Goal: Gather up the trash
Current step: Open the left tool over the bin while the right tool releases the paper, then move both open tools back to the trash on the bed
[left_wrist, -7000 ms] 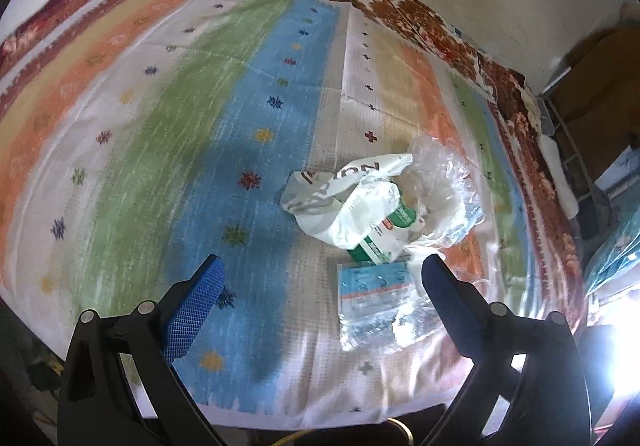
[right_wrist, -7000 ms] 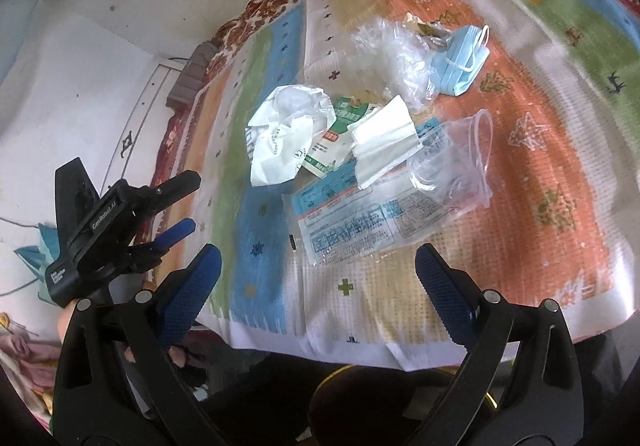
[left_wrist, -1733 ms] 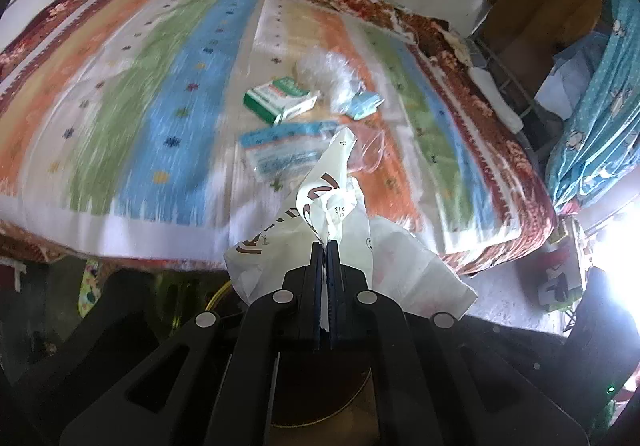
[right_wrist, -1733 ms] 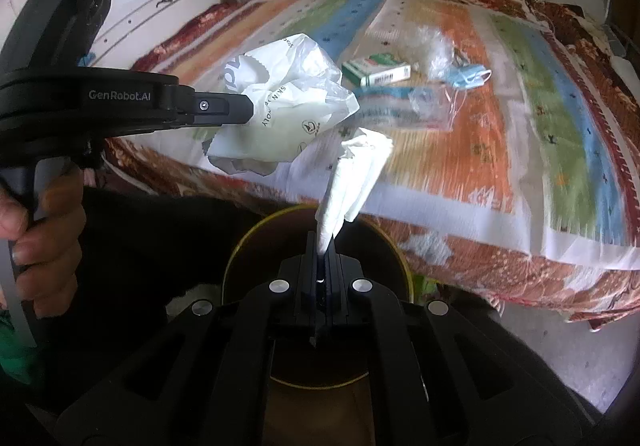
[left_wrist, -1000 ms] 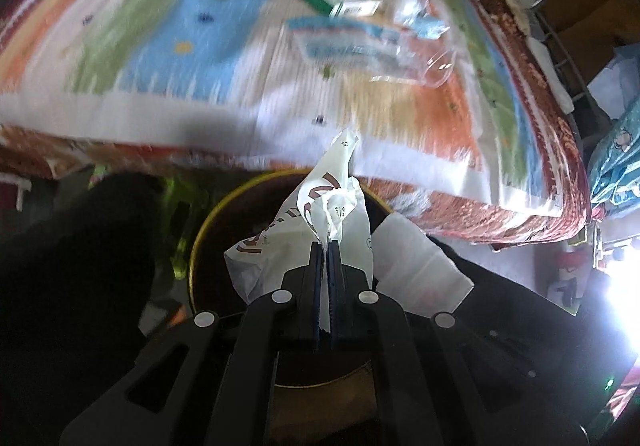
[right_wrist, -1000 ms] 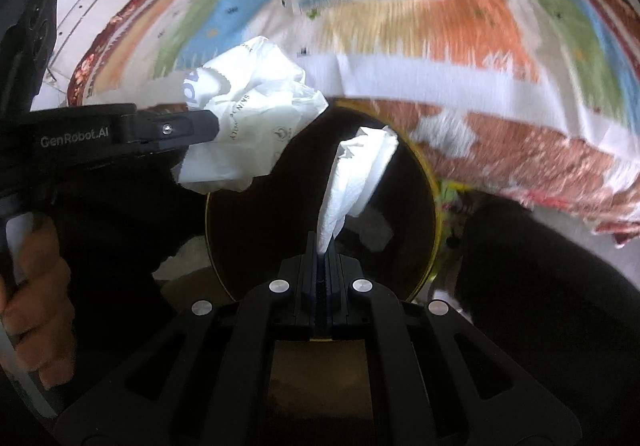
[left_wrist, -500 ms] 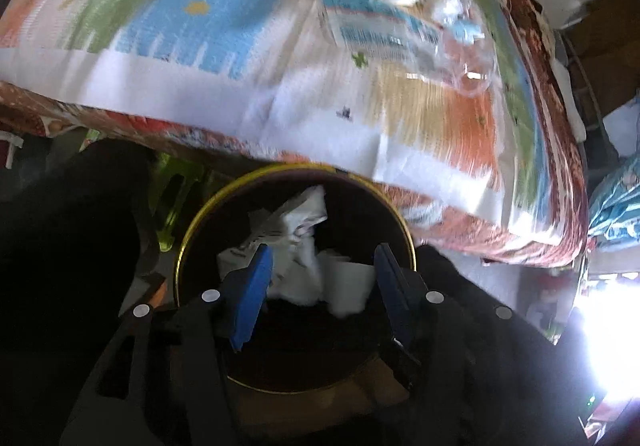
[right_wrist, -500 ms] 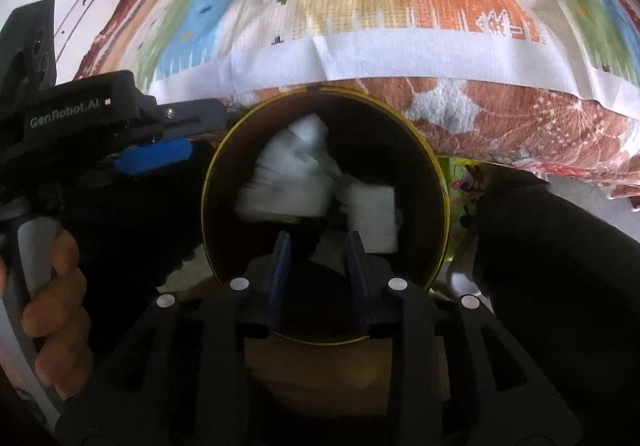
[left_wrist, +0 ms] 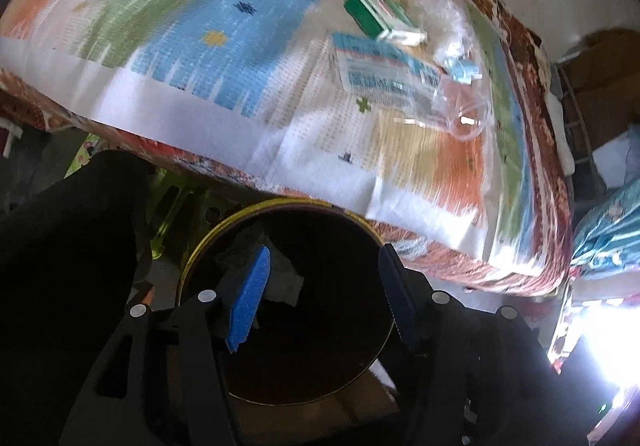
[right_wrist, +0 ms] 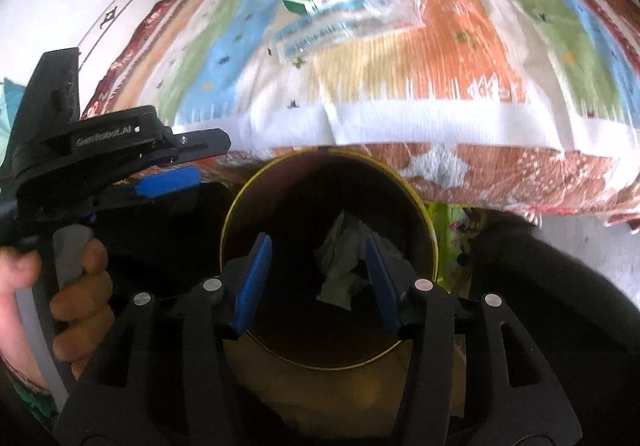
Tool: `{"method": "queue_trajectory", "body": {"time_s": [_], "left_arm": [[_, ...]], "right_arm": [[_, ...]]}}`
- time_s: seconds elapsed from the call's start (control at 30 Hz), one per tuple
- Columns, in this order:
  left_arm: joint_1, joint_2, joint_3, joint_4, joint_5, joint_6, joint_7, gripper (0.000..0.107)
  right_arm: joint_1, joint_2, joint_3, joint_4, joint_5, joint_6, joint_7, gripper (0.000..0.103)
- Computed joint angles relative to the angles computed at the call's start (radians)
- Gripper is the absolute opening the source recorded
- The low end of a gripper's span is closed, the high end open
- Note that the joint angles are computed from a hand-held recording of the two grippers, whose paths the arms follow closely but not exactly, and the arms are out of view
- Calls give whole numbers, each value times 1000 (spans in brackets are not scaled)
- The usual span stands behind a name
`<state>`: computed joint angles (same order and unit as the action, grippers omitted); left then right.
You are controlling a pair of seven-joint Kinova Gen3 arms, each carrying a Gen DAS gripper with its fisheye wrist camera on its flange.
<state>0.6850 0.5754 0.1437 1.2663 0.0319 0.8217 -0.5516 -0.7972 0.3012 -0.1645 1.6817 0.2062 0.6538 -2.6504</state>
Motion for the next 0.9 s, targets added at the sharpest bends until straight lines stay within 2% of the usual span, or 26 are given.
{"method": "queue_trajectory", "body": {"time_s": [0.07,0.13,0.23,0.37,0.43,0.53,0.67,0.83,0.9], "left_arm": [[5,-7,-11,-3,-12,-2,11,58],[9,-9,-20,-16,-27,7,20,67],[12,-5,-30,-48,-55,28,26,73],[17,10,-33,-108,-87,67,4,77],[43,5,-57,-120,-130,66,15,82],[60,6,-68,-146,-175,80,11,84],[29,20,-47,-189,-161,99,-39,90],[13,68,-38,-302,-152,162,-123,97],[21,96,-44,-365,-156,201,-155,97]], "right_arm": [[-5,-5,4,-6,15,5,0,47],[-9,-14,9,-13,36,14,-1,50],[-17,-26,20,-34,84,42,-9,56],[21,-47,8,-47,85,46,31,62],[42,-56,2,-52,75,38,59,66],[44,-64,11,-78,109,64,75,68],[52,-68,22,-114,159,106,86,73],[99,-62,28,-148,154,120,126,79],[114,-59,32,-158,152,115,141,86]]}}
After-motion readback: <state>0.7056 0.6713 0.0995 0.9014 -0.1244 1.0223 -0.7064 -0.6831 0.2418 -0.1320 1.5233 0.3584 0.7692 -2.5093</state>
